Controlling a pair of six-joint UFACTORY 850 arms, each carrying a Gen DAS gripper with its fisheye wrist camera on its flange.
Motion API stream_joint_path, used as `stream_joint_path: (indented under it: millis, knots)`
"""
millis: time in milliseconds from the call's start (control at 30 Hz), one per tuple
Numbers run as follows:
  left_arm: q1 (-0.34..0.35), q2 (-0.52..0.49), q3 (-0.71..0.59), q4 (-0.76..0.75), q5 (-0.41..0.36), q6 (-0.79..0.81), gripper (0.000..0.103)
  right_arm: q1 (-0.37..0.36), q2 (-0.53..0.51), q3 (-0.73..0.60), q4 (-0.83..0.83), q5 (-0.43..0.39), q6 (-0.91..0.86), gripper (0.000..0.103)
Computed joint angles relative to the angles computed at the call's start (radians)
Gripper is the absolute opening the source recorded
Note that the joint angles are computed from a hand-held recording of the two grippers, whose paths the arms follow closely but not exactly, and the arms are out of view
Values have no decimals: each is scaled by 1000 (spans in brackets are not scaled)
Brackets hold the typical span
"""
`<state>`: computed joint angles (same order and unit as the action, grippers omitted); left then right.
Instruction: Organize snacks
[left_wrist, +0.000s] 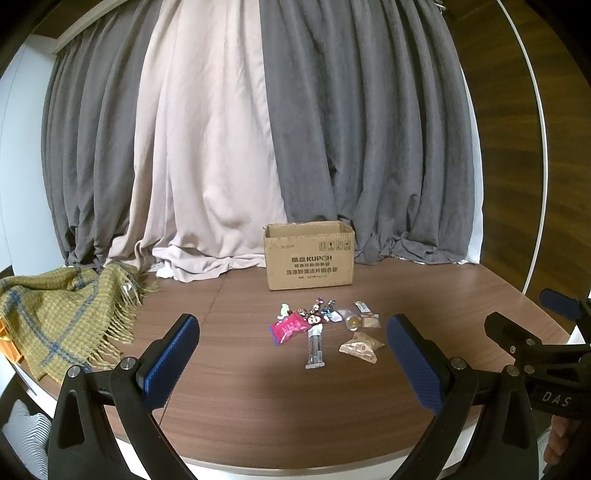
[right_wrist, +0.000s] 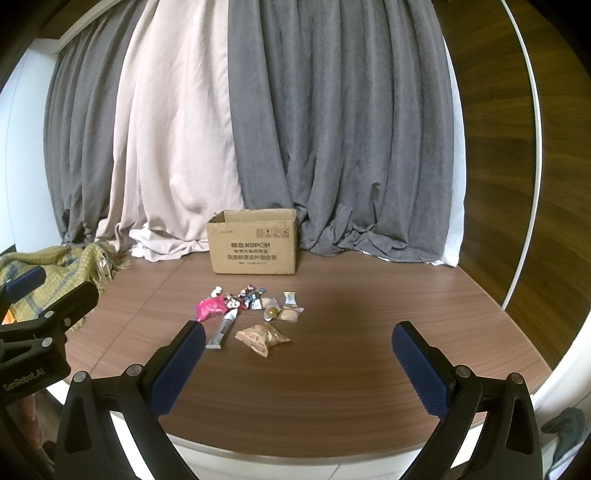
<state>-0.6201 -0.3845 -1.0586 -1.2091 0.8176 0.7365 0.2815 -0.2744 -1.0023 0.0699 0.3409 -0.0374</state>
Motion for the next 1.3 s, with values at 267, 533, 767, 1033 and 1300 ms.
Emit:
stream_joint_path:
  millis: [267,533,767,1033,1300]
  knots:
    - [31,-26,-24,36,-32,-1,103,15,-35,-44,138,-32,-114,102]
    - [104,-88,-80,106,-140,8,103,36,-127,-144,313,-78,-262,102]
    - [209,-177,-198,224,-333,37,96,55,-257,-318,800,-194,-690,102]
    - [323,-312,-384,428,-649,-44,88,83,-412,-506,1637,-206,-1392,96]
    - [385,-517,-656,581,-987,-184,73,80,-581,-703,2474,-138,-2069,81]
